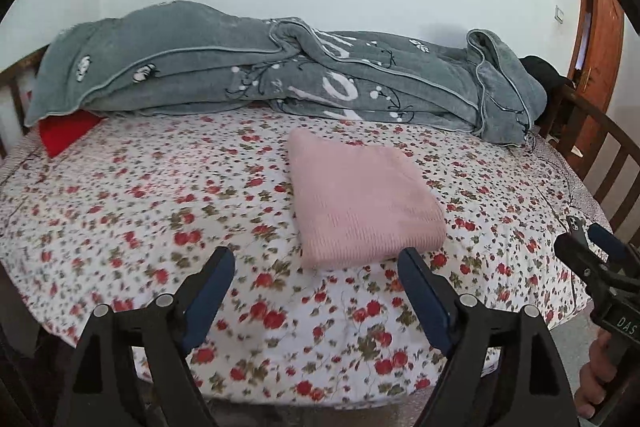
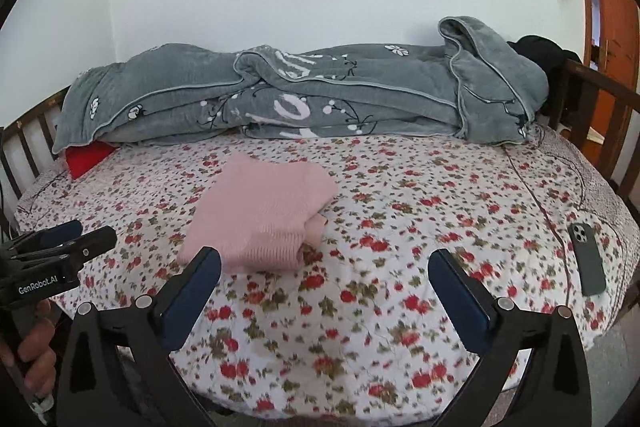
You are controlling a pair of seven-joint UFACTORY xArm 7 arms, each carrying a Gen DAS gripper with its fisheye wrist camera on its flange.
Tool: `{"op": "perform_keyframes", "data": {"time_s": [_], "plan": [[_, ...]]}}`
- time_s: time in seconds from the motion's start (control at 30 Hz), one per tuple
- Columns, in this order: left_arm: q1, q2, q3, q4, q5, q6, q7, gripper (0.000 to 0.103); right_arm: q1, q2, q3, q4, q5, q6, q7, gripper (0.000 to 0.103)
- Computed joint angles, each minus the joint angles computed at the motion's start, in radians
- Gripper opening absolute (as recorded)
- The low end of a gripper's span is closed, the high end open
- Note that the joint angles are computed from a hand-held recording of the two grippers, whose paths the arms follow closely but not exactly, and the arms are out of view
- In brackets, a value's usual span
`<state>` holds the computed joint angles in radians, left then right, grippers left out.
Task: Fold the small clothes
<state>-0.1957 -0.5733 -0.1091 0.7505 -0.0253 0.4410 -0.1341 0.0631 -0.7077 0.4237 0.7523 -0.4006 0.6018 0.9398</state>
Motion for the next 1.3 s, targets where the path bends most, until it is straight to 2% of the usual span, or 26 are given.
{"op": "perform_keyframes", "data": {"time_s": [0.17, 0.43, 1.3], "plan": [[-0.026, -0.065, 0.012, -0.02, -0.03, 0.032, 0.005, 0.084, 0.019, -0.064, -0.003, -0.013, 0.014, 0.037, -0.008, 0.102], [-0.014, -0.086, -0.019, -0.018, -0.013, 0.027, -0.027, 0.084, 0.014, -0.103, 0.002, -0.005, 0.03, 0.056, -0.027, 0.102], [-0.015, -0.11, -0.02, -0.017, -0.006, 0.03, -0.059, 0.084, 0.004, -0.084, 0.026, 0.029, 0.038, 0.052, -0.036, 0.102]]}}
